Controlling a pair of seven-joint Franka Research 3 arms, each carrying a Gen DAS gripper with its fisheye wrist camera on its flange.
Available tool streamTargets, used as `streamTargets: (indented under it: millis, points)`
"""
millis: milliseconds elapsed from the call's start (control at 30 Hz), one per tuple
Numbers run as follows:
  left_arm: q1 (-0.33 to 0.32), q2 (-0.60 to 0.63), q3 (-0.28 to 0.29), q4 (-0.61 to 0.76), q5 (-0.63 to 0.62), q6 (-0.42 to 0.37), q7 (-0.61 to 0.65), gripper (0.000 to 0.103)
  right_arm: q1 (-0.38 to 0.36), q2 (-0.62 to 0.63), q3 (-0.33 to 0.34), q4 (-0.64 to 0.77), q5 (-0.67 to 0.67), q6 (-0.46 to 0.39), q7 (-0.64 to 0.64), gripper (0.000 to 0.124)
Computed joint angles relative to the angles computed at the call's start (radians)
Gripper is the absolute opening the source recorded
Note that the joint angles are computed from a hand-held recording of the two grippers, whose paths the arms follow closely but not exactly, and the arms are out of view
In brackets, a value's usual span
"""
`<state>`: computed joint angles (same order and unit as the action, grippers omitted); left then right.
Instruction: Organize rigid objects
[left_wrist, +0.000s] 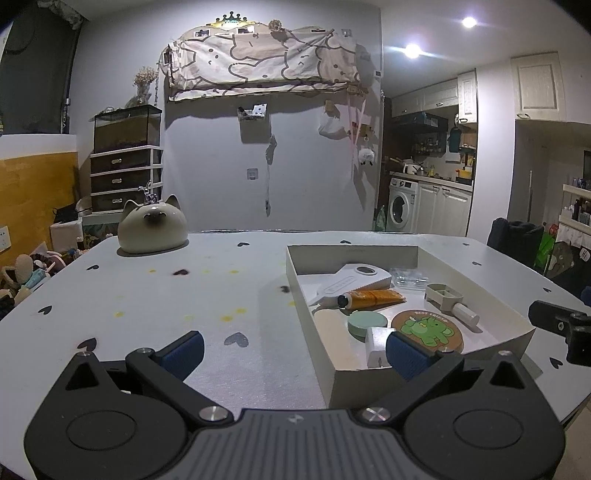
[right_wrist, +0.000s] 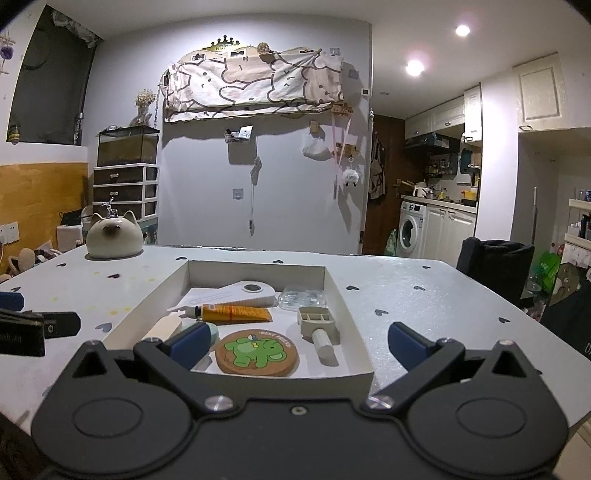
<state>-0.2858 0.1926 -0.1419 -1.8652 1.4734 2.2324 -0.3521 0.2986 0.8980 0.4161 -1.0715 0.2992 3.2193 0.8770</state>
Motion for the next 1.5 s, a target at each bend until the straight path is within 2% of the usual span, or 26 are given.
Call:
streamTargets:
  millis: [767, 1133, 1500]
  points:
    - [0.005, -0.01, -0.001, -0.012, 0.001, 0.001, -0.001, 0.103, -0.006, 0.001, 0.013, -0.001, -0.001, -0.001, -0.008, 0.103]
    - [0.008, -0.015, -0.003, -0.019, 0.0, 0.001, -0.002, 0.103, 0.009, -0.005, -0.006, -0.003, 0.0, 0.001, 0.006, 0.103]
    - [0.011, -0.022, -0.005, -0.026, -0.001, 0.002, -0.002, 0.103, -0.003, -0.015, 0.015, -0.016, -0.005, 0.003, -0.002, 0.103]
